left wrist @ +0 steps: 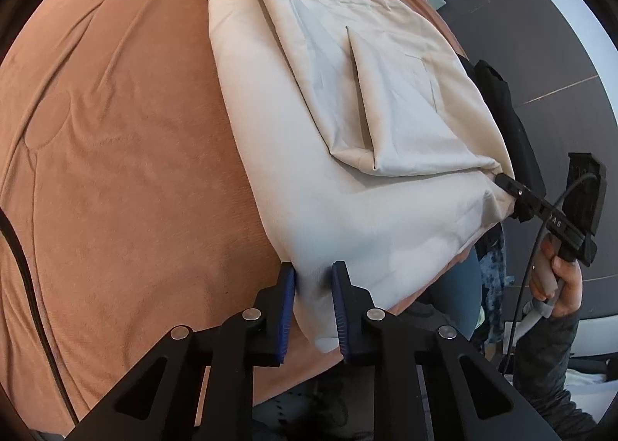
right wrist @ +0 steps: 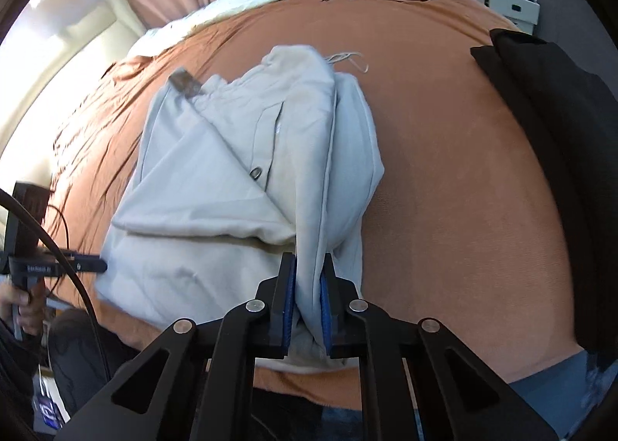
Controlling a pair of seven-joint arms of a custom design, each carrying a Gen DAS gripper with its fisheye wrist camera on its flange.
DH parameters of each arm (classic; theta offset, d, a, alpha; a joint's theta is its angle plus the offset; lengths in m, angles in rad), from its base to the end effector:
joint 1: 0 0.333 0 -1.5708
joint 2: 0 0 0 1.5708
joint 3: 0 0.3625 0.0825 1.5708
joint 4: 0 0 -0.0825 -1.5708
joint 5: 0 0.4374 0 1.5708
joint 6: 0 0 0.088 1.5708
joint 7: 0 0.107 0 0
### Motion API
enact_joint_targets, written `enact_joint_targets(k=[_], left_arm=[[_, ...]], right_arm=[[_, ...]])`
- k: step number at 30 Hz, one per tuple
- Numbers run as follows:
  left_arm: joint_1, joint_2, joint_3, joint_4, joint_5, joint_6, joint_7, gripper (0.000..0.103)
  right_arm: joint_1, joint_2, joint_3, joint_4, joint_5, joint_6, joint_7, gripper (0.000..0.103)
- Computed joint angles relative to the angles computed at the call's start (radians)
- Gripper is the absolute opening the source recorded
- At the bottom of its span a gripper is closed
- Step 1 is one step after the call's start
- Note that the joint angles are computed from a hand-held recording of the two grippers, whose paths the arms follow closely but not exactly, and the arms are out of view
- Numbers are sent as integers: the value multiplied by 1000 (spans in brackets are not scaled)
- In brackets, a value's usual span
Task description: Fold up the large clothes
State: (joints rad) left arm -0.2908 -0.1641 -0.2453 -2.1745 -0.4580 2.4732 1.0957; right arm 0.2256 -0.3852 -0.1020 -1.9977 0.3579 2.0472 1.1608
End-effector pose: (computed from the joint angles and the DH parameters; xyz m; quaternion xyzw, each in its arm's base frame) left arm 0.4965 -0.3007 0.5330 0.7530 -0.5981 0.2591 0.0902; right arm 0.5014 0.0710 0.7071 -0.8089 0.5149 -0.0534 0.2787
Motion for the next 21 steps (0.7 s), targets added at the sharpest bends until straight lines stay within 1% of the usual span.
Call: enact_joint_targets(k=[2,8,12,14,18,21], left_arm=[[-1,-2,-1,-2,0,2,0,21],[1,-13,0,-6,23,-10,-2,20],[5,-10,3,1,28,-24,9,19],[8,-6,3,11,37,-35,5,19],[10,2,4,31,50,-60,23,18],[10,7,9,38,39,-76,56,18]], right_arm=[[-5,9,5,13,-14,-23,23,9],[-10,1,-5,12,-13,-59,5,9],[-14,-19,-15,-14,4,-45,-13,8],[-14,-31,-26,-23,27,-48,-17,5],[-21,-55,-42,-48,51,-57,-14,3],[-35,-70,-37,-84,27,-41,-3,3]])
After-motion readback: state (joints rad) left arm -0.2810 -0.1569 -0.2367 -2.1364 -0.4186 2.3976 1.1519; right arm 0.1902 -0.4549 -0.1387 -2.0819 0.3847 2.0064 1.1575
